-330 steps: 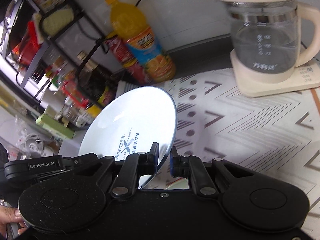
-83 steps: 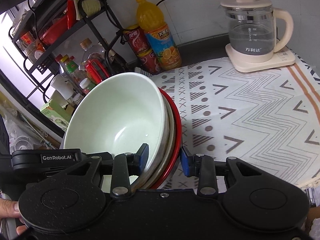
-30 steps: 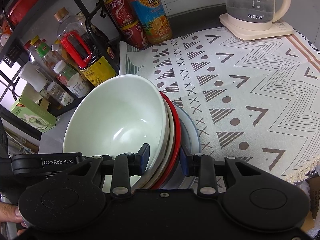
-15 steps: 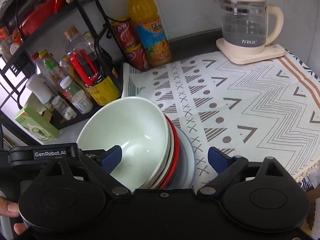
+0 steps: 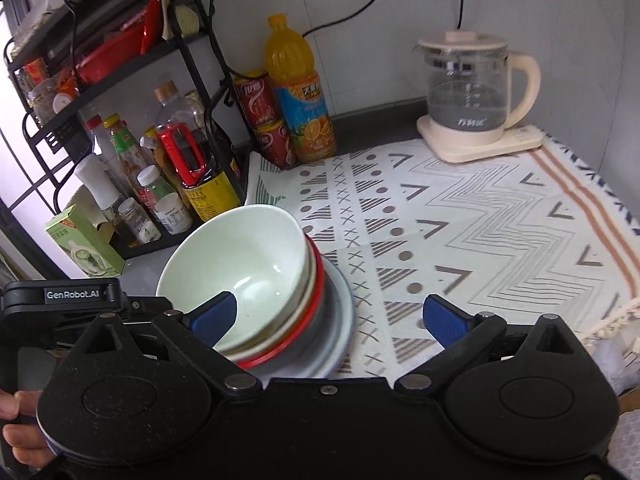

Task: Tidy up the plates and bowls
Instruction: 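Open both grippers and release the bowl stack on the plates, then pull both tools back and up away from the dish stack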

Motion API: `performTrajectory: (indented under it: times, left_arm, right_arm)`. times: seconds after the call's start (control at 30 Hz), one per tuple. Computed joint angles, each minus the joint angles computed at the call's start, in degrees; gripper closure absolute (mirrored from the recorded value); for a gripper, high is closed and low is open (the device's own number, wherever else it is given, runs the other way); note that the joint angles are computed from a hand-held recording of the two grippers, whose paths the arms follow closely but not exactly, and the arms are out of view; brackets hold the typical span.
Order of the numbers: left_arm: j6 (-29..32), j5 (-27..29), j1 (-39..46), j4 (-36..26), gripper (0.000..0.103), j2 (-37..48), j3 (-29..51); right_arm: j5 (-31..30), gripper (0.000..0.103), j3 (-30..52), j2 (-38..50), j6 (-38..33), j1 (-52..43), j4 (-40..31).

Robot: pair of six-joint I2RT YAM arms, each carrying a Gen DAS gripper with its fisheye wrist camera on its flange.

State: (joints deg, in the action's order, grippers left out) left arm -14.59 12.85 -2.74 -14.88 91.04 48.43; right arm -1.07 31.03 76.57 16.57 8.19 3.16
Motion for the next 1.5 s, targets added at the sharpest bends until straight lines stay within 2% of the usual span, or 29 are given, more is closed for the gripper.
performTrajectory:
  times: [0.2,0.33,0.47,0.87,1.17,1.37,1.5]
  left_arm:
    - [-1.55,-2.21,-3.09,-0.34,0.021,-9.51,-7.09]
    - [-2.71,-3.77,-5.64,-1.13,0.014,-15.25,-10.54]
    - [-5.02,-6.67,-9.23,-1.14,0.0,-21.66,-14.21]
    - [-8.81,-15.18,-19.84,-5.33,0.0,-35.12,-19.42]
    - [-10.45,-19.54,-24.65,-9.99,0.0,-42.87,-21.25]
    - [-9.93,-23.09,-27.15,-14.22,0.0,-47.8,-22.37]
    - [-9.17,-24.76,-28.12,-17.6,0.0,-52.51,-23.29]
  right_arm:
    - [-2.51,0.003,-6.13,-11.3,-1.72,-2.78,-3.83]
    - [-3.5,0.0,-8.61,-18.59,-2.86,-4.66,-8.15]
    - [-4.81,0.0,-10.07,-25.58,-5.06,-7.02,-13.16]
    - [-9.88,0.0,-12.78,-45.84,-10.7,-17.51,-28.64]
    - [-13.15,0.0,-11.81,-55.73,-13.89,-22.19,-38.71]
    - [-13.53,0.0,-11.32,-61.66,-14.76,-22.95,-45.1]
    - [-10.82,0.0,-11.22,-65.02,-13.7,-20.4,-48.35]
